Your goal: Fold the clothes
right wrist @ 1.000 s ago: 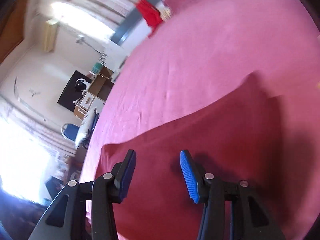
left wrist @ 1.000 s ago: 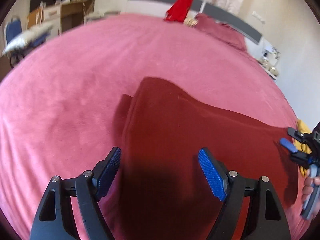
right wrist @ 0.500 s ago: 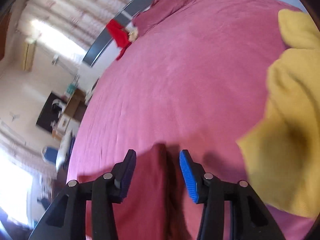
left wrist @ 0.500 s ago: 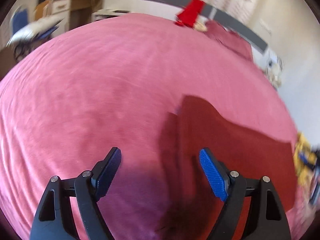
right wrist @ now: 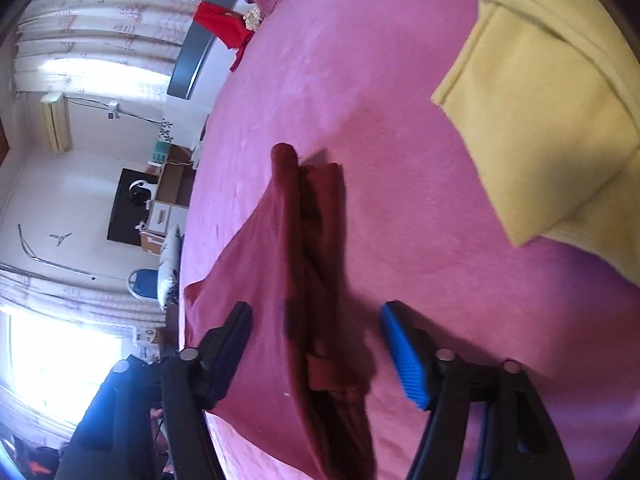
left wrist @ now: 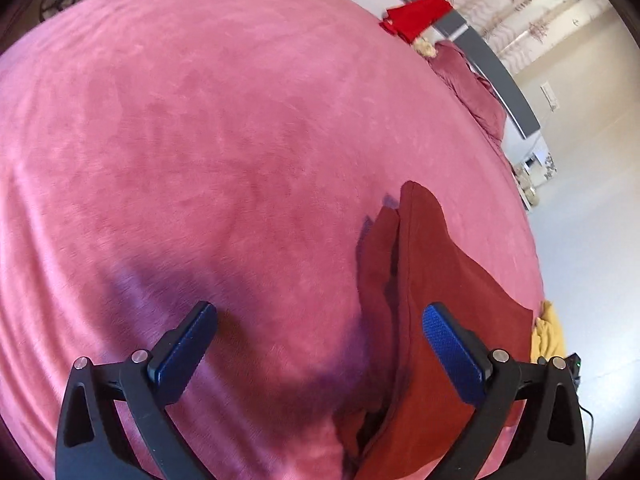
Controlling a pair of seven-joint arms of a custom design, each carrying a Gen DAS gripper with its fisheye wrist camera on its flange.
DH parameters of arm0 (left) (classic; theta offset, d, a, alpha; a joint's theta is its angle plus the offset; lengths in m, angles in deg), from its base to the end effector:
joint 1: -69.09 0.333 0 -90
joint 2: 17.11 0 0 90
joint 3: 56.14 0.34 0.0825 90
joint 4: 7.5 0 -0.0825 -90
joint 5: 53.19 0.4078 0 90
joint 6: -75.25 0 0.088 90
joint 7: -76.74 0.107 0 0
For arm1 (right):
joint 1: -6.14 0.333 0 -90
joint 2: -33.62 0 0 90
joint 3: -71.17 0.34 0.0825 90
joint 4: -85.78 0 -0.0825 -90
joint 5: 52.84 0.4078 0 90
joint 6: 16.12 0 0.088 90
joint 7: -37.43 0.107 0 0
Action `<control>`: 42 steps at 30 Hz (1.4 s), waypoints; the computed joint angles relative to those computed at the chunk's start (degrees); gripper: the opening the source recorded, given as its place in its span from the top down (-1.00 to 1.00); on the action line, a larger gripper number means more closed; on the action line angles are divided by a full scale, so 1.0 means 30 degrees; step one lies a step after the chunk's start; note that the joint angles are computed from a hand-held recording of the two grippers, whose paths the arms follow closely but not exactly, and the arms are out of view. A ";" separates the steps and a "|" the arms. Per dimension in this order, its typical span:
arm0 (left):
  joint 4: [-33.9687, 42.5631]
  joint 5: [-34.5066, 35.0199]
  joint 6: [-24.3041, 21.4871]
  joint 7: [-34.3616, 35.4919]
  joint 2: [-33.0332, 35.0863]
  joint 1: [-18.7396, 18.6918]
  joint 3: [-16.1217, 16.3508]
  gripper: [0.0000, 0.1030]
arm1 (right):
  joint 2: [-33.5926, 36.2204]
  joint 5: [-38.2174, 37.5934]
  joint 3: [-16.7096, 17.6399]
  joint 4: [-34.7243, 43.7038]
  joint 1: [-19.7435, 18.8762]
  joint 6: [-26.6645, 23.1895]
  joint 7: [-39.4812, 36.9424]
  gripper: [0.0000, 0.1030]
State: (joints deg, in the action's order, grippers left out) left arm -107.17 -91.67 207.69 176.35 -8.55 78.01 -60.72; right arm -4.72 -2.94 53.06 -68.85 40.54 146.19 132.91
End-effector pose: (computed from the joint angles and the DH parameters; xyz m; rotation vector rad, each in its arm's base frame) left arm 0.6695 0.0418 0.5507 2.3065 -1.7573 1.0833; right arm 0.3915 0.0658 0.4965 -1.0438 1.9172 0.3234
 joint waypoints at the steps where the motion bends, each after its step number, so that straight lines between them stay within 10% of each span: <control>1: 0.0671 -0.0626 -0.0582 0.0771 0.0473 0.0111 -0.0141 -1.00 | 0.0607 0.0255 -0.0383 0.0594 0.0665 -0.0083 -0.0530 -0.38; 4: 0.2182 -0.1850 -0.2622 0.2252 0.1541 0.0376 -0.0541 -1.00 | 0.2371 0.1516 -0.1408 0.2376 0.2061 -0.1328 -0.2852 -0.38; 8: 0.3263 -0.1027 -0.4000 0.2383 0.2291 0.0397 -0.0662 -1.00 | 0.3718 0.2114 -0.1237 0.3633 0.1559 -0.2924 -0.3703 -0.38; 13: 0.3867 -0.5533 -0.7113 0.3345 0.3025 0.1893 -0.1171 -1.00 | 0.3659 0.4136 -0.1560 0.3508 0.0764 -0.4896 -0.4629 -0.38; 29: 0.4445 -0.7562 -0.7670 0.3805 0.4268 0.1905 -0.1778 -1.00 | 0.4988 0.6439 0.1790 0.4182 -0.2340 -0.5691 -0.6615 -0.31; 31: 0.4097 -0.7490 -0.7141 0.3495 0.4103 0.1792 -0.1709 -0.99 | 0.5271 0.6147 0.2368 0.4377 -0.2799 -0.5772 -0.6646 -0.20; 34: 0.3777 -0.5974 -0.6202 0.3153 0.3671 0.1174 -0.1516 -0.91 | 0.5380 0.5388 0.3247 0.4242 -0.3890 -0.5944 -0.5081 0.52; 37: 0.3695 -0.3860 -0.5422 0.2957 0.3217 0.0410 -0.1356 -0.88 | 0.5241 0.7010 0.3515 0.3808 -0.4330 -0.5967 -0.5920 0.67; 38: 0.3646 -0.3133 -0.5231 0.3095 0.3086 0.0215 -0.1293 -0.71 | 0.5251 0.6948 0.3837 0.3796 -0.4500 -0.5729 -0.5962 0.67; 40: 0.3190 0.0327 -0.3834 0.2076 0.2551 -0.0741 -0.0710 0.33 | 0.5260 0.6979 0.4229 0.3774 -0.4661 -0.5347 -0.5903 0.67; 42: 0.3046 0.0109 -0.3755 0.1697 0.2445 -0.0435 -0.0687 0.59 | 0.5266 0.7089 0.4291 0.3771 -0.4741 -0.5368 -0.5902 0.67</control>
State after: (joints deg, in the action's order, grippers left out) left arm -98.04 -91.34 196.42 181.44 -1.22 76.71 -62.78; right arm 11.08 18.33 65.93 -57.54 26.32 130.08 115.21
